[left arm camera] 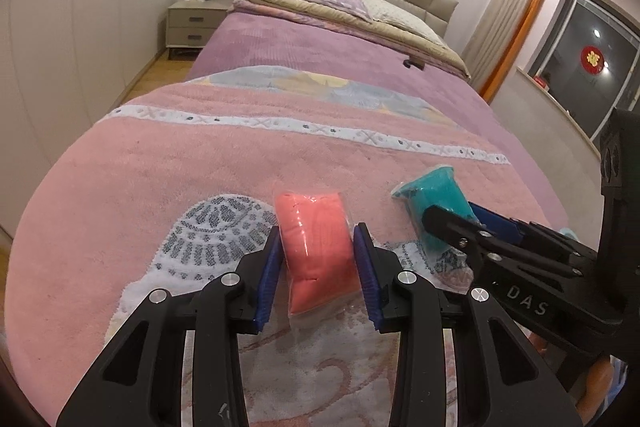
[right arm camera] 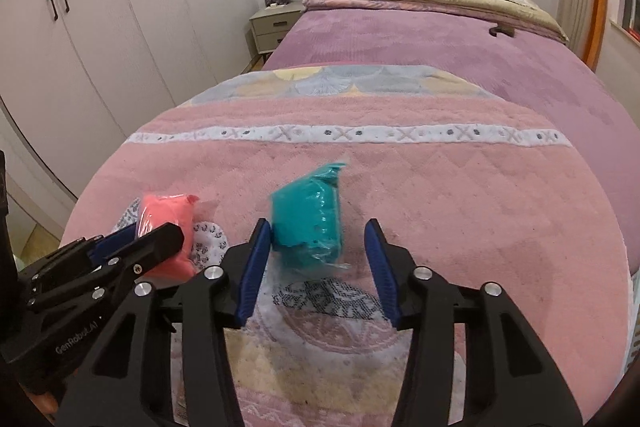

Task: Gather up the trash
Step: 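Grasp the pink packet with the left gripper while the right grasps the teal packet, then carry the pink and teal packets to the blue basket and release both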

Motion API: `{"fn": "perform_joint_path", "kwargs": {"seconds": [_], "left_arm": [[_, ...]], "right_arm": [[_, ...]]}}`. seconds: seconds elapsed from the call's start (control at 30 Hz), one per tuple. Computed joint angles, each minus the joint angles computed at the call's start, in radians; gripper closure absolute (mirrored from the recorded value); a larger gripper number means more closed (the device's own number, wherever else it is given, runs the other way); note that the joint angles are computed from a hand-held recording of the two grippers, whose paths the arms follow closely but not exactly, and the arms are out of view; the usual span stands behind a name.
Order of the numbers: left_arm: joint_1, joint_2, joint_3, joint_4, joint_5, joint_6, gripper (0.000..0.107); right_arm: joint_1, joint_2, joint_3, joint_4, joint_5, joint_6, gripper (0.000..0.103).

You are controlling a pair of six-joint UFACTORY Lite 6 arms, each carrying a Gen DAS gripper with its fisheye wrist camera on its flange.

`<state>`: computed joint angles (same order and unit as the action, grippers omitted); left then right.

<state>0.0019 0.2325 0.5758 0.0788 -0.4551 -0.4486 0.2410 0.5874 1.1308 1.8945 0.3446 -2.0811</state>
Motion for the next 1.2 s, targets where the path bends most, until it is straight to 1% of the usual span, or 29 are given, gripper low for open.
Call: {"fn": "perform_joint_path", "kwargs": {"seconds": [0.03, 0.07, 0.17, 0.37, 0.43, 0.47, 0.6, 0.67, 0.73, 0.83, 0.93, 1.0, 1.07, 1.13, 1.2], "left_arm": [[-0.003, -0.005, -0.005, -0.010, -0.001, 0.009, 0.073], [-0.001, -0.005, -0.006, -0.007, -0.002, 0.009, 0.073], [0.000, -0.007, -0.009, -0.008, -0.004, 0.011, 0.073], [-0.011, -0.030, -0.019, 0.002, -0.007, 0.001, 0.073], [-0.026, -0.056, -0.029, 0.046, -0.005, -0.049, 0.073], [-0.051, -0.081, -0.037, 0.027, 0.004, -0.036, 0.073], [-0.181, -0.165, -0.058, -0.113, 0.034, 0.061, 0.073], [-0.262, -0.201, -0.060, -0.244, 0.052, 0.162, 0.073], [-0.355, -0.229, -0.051, -0.408, 0.064, 0.290, 0.073], [-0.471, -0.235, -0.010, -0.588, 0.073, 0.431, 0.073], [-0.570, -0.196, 0.066, -0.777, 0.075, 0.599, 0.073], [-0.628, -0.160, 0.121, -0.872, 0.068, 0.684, 0.073], [-0.669, -0.109, 0.189, -0.897, 0.078, 0.707, 0.073], [-0.692, -0.047, 0.265, -0.826, 0.110, 0.636, 0.072], [-0.720, 0.038, 0.368, -0.821, 0.137, 0.638, 0.072]], "right_arm": [[0.000, 0.002, 0.002, -0.016, 0.004, 0.011, 0.070], [0.000, 0.000, -0.001, -0.020, 0.011, 0.008, 0.073], [0.004, -0.018, -0.026, 0.040, 0.012, -0.059, 0.074], [-0.029, -0.077, -0.094, 0.057, 0.055, -0.085, 0.074], [-0.045, -0.117, -0.130, 0.057, 0.052, -0.094, 0.075], [-0.061, -0.143, -0.155, 0.054, 0.062, -0.099, 0.075], [-0.139, -0.266, -0.265, 0.068, 0.090, -0.153, 0.075], [-0.186, -0.325, -0.313, 0.065, 0.104, -0.170, 0.075], [-0.253, -0.378, -0.350, 0.003, 0.136, -0.130, 0.075], [-0.379, -0.446, -0.384, -0.109, 0.198, -0.058, 0.075], [-0.521, -0.497, -0.401, -0.190, 0.267, -0.025, 0.075], [-0.629, -0.496, -0.380, -0.264, 0.324, 0.016, 0.075], [-0.717, -0.465, -0.335, -0.342, 0.370, 0.069, 0.075], [-0.799, -0.423, -0.280, -0.407, 0.401, 0.124, 0.075], [-0.881, -0.373, -0.224, -0.451, 0.431, 0.152, 0.075]]}}
